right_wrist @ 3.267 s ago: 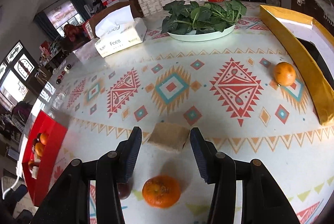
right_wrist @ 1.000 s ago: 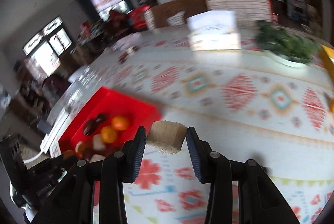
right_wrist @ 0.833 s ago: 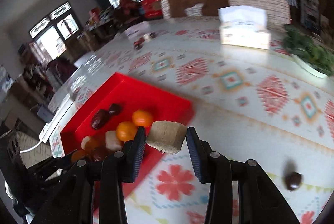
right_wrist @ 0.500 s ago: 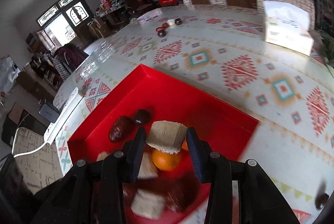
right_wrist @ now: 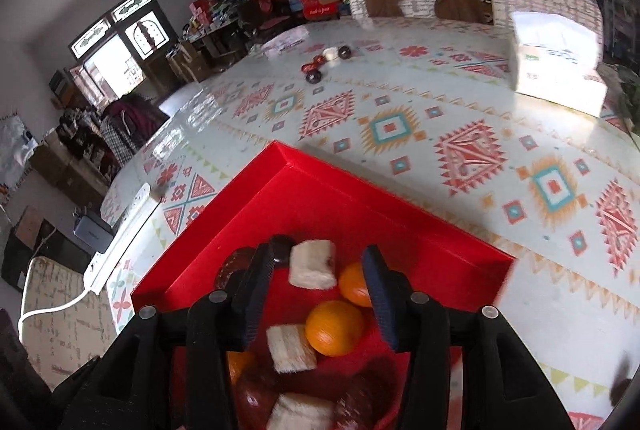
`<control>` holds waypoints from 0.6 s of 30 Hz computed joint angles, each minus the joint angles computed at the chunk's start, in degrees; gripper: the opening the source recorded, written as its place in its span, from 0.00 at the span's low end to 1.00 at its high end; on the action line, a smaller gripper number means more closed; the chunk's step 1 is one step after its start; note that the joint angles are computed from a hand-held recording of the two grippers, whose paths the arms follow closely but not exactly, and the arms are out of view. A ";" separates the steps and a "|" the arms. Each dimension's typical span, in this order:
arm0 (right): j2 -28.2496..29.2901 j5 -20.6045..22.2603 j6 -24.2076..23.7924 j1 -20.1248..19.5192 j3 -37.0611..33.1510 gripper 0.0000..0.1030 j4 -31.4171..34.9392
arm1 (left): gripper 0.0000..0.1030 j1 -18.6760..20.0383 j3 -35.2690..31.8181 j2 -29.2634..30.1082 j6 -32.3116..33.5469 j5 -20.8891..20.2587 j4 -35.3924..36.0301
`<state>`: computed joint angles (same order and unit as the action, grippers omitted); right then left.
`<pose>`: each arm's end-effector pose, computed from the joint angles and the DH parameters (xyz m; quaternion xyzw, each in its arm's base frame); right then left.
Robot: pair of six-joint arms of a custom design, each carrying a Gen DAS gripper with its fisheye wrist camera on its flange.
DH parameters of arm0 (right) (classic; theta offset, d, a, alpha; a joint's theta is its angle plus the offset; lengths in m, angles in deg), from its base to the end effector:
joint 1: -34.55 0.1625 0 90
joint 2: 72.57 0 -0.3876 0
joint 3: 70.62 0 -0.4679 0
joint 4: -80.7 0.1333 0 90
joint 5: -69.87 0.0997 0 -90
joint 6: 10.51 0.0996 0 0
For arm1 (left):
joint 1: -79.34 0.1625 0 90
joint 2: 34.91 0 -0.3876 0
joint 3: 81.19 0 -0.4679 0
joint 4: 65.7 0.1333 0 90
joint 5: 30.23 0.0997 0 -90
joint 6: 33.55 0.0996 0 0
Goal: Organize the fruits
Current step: 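Drop the mandarin and yam piece into the red tray, opening both tools, then move both tools to the last mandarin and dark date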
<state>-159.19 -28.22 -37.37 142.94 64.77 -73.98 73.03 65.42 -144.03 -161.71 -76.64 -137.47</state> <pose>0.2565 -0.3933 0.1300 0.3710 -0.9156 0.1325 0.0799 -0.2616 -0.1743 0.1209 -0.0584 0.8370 -0.4680 0.2774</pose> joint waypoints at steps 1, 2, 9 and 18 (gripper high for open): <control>-1.37 0.16 -0.29 -0.52 0.57 0.50 0.17 | 0.60 0.03 -0.13 0.29 0.26 0.12 -0.23; -2.08 0.27 -0.46 -0.84 0.83 0.50 0.26 | 0.61 0.03 -0.39 0.91 0.62 0.20 -0.73; -9.77 1.07 -1.74 -4.30 3.52 0.50 2.13 | 0.70 0.02 -2.92 6.25 3.06 0.62 -4.22; -21.57 2.64 -5.39 -11.85 6.40 0.57 6.43 | 0.77 0.83 -7.74 17.38 12.55 1.77 -13.97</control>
